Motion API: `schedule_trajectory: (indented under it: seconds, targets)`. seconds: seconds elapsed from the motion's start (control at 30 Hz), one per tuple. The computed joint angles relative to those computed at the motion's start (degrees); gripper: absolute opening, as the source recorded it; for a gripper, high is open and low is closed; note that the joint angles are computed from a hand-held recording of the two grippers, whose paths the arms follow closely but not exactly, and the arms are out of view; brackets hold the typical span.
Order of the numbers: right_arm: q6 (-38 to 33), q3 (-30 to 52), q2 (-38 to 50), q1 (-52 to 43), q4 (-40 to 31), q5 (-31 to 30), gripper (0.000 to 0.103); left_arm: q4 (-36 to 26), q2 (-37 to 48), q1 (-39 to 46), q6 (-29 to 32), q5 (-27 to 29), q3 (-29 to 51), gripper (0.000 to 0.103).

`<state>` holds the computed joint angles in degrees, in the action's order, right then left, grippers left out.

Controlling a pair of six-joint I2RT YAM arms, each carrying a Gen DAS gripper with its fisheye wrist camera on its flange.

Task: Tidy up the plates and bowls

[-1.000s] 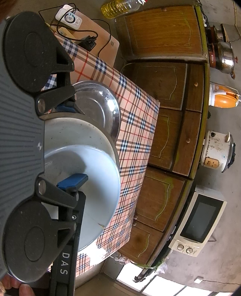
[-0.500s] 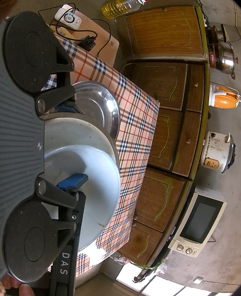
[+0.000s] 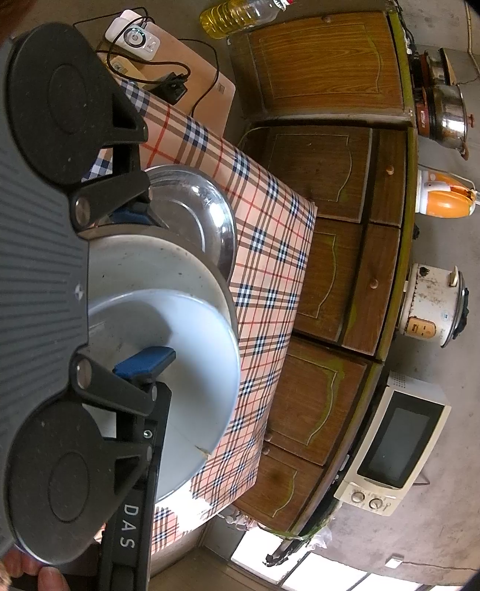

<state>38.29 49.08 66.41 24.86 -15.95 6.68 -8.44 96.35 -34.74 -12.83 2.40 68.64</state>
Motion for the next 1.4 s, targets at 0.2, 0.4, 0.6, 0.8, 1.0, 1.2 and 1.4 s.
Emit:
schedule_trajectory:
  seconds: [0.2,0.4,0.6,0.8,1.0,1.2,1.4]
  targets:
    - [-0.03,0.0,0.02,0.02,-0.01,0.01,0.051,-0.01,0.4,0.41,0.21,0.36,0.39,0.065]
    - [-0.06,0.62,0.78,0.1,0.1,0.07,0.051,0.06,0.99,0.87,0.5,0.67,0.97,0.066]
    - [-0.04,0.79,1.03,0.16,0.17,0.11,0.051,0.05,1.58,1.12,0.59,0.85,1.53,0.066]
    - [-0.07,0.69,0.9,0.12,0.13,0.07,0.051,0.04,1.55,1.08,0.53,0.79,1.51,0.066]
    - [-0.43,2.41,3.78,-0.29,1.05,-0.55,0.051,-0.02,2.82,1.9,0.78,1.34,2.63,0.066]
    - [-1.04,2.48,5.62,-1.05,2.54,-1.51,0.051,0.39,4.35,2.76,0.97,2.01,3.48,0.066]
    - [-1.42,2.09,7.38,-1.85,4.32,-2.85,0.051,0.94,5.05,3.37,1.16,2.34,3.12,0.066]
